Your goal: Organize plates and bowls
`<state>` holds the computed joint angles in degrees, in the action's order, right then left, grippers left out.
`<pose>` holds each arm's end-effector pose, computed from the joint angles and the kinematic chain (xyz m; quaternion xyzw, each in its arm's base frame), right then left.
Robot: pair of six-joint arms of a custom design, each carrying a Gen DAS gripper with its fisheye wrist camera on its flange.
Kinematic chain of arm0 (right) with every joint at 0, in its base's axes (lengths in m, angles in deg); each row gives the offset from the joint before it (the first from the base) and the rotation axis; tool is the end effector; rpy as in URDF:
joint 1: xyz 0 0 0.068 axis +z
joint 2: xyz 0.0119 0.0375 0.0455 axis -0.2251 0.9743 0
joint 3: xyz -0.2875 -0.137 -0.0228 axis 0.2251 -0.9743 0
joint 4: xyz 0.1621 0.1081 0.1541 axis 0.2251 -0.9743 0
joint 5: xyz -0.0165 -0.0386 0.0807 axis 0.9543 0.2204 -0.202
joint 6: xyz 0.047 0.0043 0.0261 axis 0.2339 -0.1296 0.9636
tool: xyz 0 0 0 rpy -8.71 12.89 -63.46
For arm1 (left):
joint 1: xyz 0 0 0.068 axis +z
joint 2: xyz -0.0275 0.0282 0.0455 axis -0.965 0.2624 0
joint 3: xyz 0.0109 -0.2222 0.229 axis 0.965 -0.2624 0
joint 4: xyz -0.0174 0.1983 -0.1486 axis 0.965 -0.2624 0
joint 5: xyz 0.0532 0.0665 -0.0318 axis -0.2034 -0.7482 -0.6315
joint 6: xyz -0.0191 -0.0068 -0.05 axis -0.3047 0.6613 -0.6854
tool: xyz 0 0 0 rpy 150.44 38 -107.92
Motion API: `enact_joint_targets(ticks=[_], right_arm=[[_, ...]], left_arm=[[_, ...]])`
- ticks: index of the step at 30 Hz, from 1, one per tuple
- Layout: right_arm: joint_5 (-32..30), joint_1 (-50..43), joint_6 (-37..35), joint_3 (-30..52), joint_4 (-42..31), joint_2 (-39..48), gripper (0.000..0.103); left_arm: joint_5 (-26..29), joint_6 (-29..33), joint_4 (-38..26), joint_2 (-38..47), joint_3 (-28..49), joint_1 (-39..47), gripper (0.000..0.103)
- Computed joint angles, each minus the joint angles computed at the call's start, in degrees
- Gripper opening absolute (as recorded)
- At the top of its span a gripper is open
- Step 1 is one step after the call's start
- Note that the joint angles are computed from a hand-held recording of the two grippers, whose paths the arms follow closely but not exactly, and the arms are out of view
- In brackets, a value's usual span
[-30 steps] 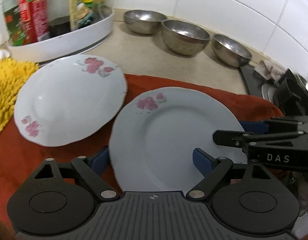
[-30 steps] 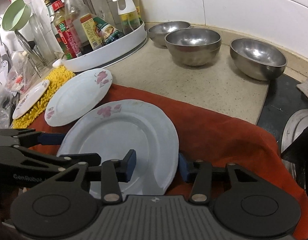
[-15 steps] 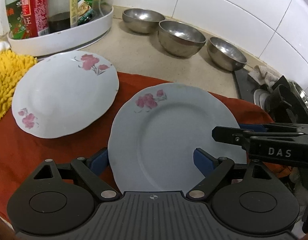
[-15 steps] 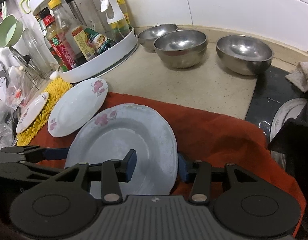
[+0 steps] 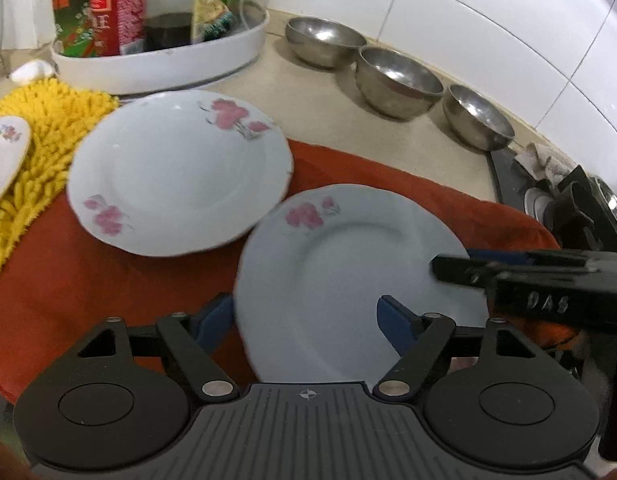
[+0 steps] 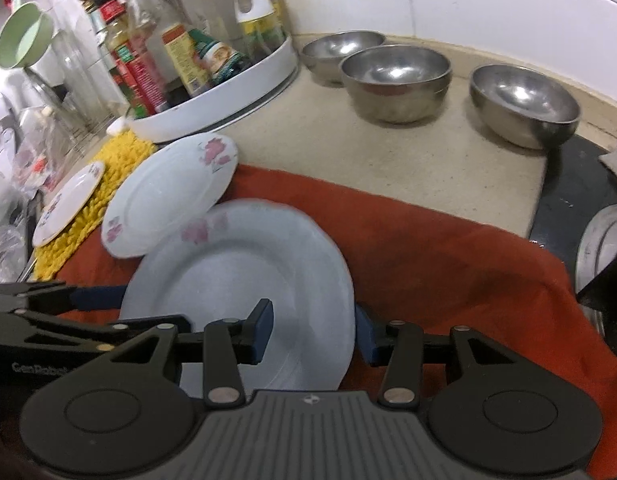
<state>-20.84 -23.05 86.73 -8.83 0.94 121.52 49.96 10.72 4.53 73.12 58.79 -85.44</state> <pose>0.2287 -0.0339 0.0670 0.1519 0.9270 0.0931 0.3301 0.3654 -0.0823 0.0990 0.2432 0.9190 -0.1799 0.2527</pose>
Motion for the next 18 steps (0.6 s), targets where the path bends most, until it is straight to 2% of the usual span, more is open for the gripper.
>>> enact_joint_targets(ticks=[3, 7, 13, 18], right_arm=[[4.8, 1.5, 1.2, -0.6, 1.3, -2.2, 0.041], [7.7, 3.6, 2.0, 2.0, -2.6, -6.0, 0.041], [10.6, 7.9, 0.9, 10.9, -10.1, -5.9, 0.041], [10.8, 10.3, 0.5, 21.4, -16.3, -1.0, 0.041]], left_arm=[[1.0, 1.5, 1.3, -1.2, 0.0, 2.1, 0.087], [0.9, 1.0, 0.3, -0.3, 3.9, 4.9, 0.088], [-0.4, 0.2, -3.5, 4.1, 12.0, 8.3, 0.090], [-3.2, -1.6, -5.4, 7.6, 17.5, 8.4, 0.090]])
